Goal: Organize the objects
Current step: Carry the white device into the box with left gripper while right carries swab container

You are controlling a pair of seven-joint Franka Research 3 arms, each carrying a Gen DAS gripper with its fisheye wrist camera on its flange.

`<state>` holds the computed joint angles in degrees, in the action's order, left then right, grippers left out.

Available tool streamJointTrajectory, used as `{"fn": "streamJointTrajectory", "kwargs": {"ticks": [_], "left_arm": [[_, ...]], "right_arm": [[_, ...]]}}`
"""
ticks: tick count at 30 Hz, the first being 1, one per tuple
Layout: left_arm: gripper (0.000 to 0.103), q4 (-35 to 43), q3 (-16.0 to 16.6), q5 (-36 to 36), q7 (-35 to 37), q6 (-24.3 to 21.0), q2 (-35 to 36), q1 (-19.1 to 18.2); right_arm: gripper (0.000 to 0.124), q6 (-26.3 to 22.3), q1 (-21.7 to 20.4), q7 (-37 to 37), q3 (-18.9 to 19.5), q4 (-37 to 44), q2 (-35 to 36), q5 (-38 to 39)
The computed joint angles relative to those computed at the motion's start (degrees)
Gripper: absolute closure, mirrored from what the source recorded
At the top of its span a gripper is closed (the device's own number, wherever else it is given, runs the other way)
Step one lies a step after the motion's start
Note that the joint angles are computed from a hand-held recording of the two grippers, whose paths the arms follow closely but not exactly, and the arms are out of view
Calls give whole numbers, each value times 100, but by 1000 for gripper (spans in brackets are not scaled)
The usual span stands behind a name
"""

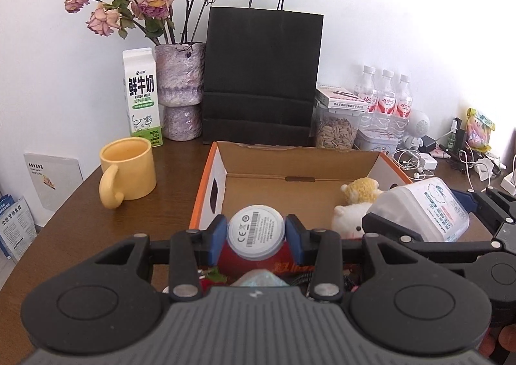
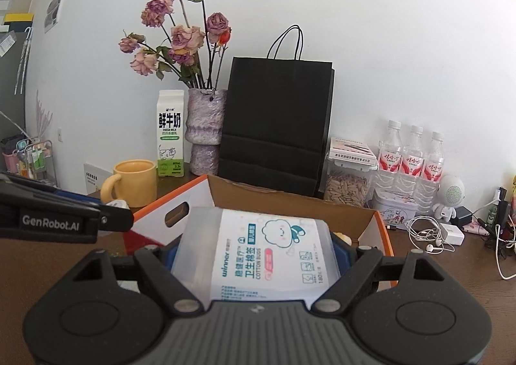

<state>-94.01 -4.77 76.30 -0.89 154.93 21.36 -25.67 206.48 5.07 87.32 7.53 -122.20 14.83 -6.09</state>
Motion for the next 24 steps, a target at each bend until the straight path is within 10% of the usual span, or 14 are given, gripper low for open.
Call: {"fn": "streamJointTrajectory", "kwargs": {"ticks": [18, 22, 24], "left_arm": [[61, 2473, 649, -1720, 1604, 210, 1976, -203], [7, 2571, 851, -2035, 1695, 257, 2095, -270], [0, 2545, 991, -2009, 1554, 385, 2098, -326]], "right_arm": [[40, -1148, -389, -703, 536, 2265, 1537, 458], [22, -1474, -97, -936, 245, 2478, 1632, 883], [21, -1555, 85, -1025, 49, 2524, 1646, 1126]]}}
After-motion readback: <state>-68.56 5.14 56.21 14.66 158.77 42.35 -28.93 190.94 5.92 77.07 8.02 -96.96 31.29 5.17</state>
